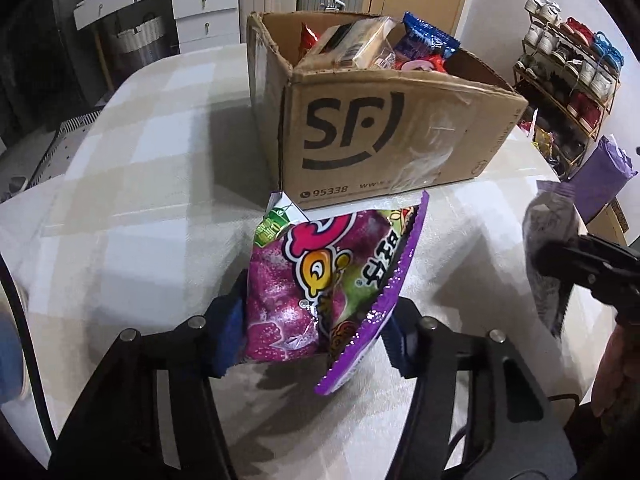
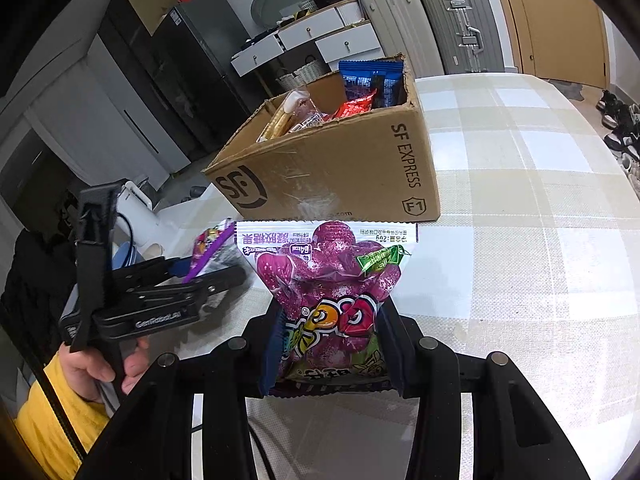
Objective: Organize snacks
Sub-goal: 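Grasp a purple candy bag with the right tool while the left tool grasps the other, then lift both candy bags and carry them over the box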
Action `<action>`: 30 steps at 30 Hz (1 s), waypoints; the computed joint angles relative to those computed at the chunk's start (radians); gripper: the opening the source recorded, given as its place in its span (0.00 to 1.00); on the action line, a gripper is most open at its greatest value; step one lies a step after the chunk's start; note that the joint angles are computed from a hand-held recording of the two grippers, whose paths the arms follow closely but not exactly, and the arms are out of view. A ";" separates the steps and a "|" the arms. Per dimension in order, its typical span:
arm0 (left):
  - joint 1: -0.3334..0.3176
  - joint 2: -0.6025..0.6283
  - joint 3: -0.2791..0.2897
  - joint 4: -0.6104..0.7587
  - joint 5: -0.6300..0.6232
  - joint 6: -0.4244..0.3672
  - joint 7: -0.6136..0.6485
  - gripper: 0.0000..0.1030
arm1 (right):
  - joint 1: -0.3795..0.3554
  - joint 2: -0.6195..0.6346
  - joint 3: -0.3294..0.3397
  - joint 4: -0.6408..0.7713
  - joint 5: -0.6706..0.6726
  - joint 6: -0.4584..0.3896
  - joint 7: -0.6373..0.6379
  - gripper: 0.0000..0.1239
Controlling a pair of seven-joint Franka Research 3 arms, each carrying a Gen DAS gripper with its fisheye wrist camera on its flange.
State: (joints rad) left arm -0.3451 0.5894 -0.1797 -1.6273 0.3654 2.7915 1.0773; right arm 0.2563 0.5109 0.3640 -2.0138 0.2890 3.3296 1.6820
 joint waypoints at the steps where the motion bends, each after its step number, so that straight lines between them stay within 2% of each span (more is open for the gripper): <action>1: -0.005 -0.017 0.006 -0.021 0.006 0.009 -0.011 0.53 | 0.001 0.001 -0.001 0.001 0.001 0.000 0.001 0.35; 4: -0.036 -0.062 0.047 -0.078 0.054 0.032 -0.070 0.52 | 0.002 0.001 -0.001 0.001 0.002 0.005 0.006 0.35; 8: -0.059 -0.102 0.070 -0.120 0.119 0.054 -0.132 0.49 | 0.023 -0.004 -0.018 0.004 0.003 0.002 0.009 0.35; 13: -0.044 -0.127 0.052 -0.150 0.141 0.071 -0.160 0.48 | 0.022 -0.004 -0.013 0.004 0.001 0.007 0.011 0.35; 20: 0.001 -0.118 0.006 -0.150 0.096 0.079 -0.109 0.47 | 0.036 0.003 -0.027 0.017 0.010 -0.009 0.012 0.35; 26: 0.028 -0.141 -0.029 -0.185 0.029 0.094 -0.060 0.46 | -0.005 0.005 0.013 0.008 0.001 0.018 0.012 0.35; 30: -0.002 -0.171 -0.006 -0.216 0.054 0.109 -0.076 0.46 | -0.049 0.003 0.057 -0.008 -0.025 0.048 0.034 0.35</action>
